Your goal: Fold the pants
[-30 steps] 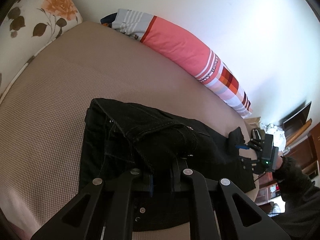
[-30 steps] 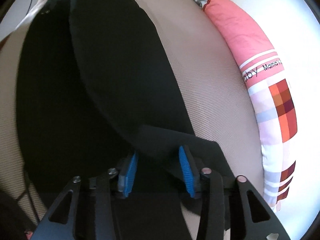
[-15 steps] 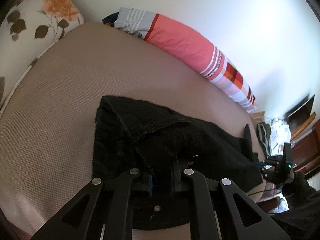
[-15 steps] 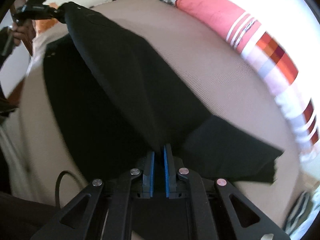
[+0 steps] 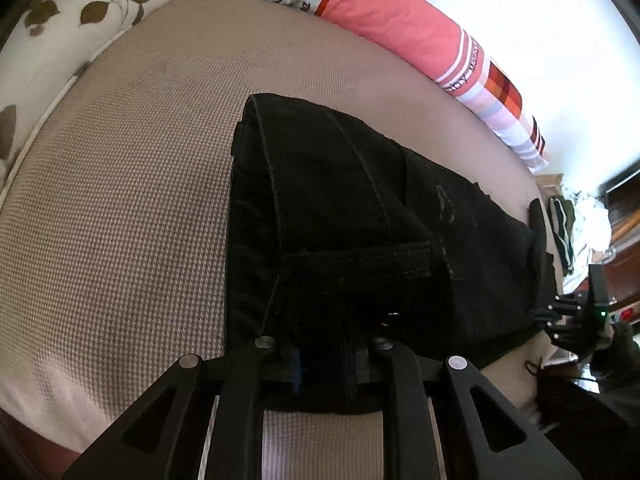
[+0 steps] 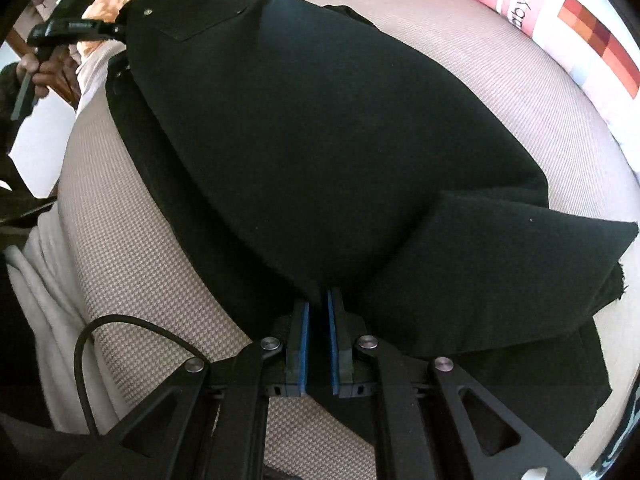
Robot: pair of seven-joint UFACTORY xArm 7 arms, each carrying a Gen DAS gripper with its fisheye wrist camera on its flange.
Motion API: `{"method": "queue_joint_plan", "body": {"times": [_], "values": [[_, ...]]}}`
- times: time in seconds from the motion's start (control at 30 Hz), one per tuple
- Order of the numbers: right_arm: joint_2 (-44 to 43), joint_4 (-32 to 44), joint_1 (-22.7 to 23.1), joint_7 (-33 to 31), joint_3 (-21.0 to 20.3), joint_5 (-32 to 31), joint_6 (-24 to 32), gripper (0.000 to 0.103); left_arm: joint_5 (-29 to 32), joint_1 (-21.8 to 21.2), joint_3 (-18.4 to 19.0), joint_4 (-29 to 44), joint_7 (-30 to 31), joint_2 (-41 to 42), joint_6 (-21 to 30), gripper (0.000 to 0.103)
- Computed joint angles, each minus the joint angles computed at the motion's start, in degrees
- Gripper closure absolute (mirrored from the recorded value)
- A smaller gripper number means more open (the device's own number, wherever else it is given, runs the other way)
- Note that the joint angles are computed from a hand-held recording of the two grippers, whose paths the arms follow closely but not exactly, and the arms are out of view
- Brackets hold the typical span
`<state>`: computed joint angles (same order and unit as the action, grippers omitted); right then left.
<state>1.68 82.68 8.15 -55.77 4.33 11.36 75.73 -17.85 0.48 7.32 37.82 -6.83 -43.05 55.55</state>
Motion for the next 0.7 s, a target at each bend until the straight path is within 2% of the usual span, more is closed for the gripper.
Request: {"method": "queue_joint_plan", "body": {"times": [0.03, 0.1, 0.17, 0.2, 0.3, 0.43, 0.6, 0.7], "values": [[-0.3, -0.7, 0.1, 0.0, 0.1, 0.0, -0.6, 0.094, 0.2, -0.2, 0.2, 0.5, 0.2, -0.2, 1.2, 0.084], [-0.9, -1.5, 0.2, 0.2, 0.2, 0.2, -1.4, 0.094, 1.8, 0.3, -0.2, 1.4, 0.4, -1.0, 3.9, 0.072], [-1.2, -2.1, 0.3, 0.0, 0.1, 0.3, -1.9, 0.093, 6.7, 2.6, -2.6, 2.4, -1.1, -2.3, 7.2, 0.035], [-1.5, -2.4, 0.3, -0.1, 0.1, 0.5, -2.2, 0.093, 8.0, 3.0, -3.1, 2.0, -1.2, -3.4, 7.8, 0.033], [-1.9, -3.0, 0.5, -0.5, 0.1, 0.9, -2.9, 0.093, 9.3, 3.7, -3.4, 2.1, -3.2, -6.1, 10.5, 0.033], [-4.0, -5.4, 0.4, -1.9, -0.3, 1.6, -4.1, 0.093, 6.5, 3.8, -1.8, 0.9, -6.9, -10.6, 10.8, 0.033], [-7.7, -9.7, 0.6, -3.5, -0.7, 2.3, -6.0, 0.092, -1.3, 3.6, 0.2, -1.2, -15.1, -11.3, 7.3, 0.036], [-7.9, -9.8, 0.5, -2.7, -1.2, 3.3, -5.3, 0.092, -2.8, 3.8, 0.7, -2.1, -18.6, -10.0, 5.2, 0.046]]}}
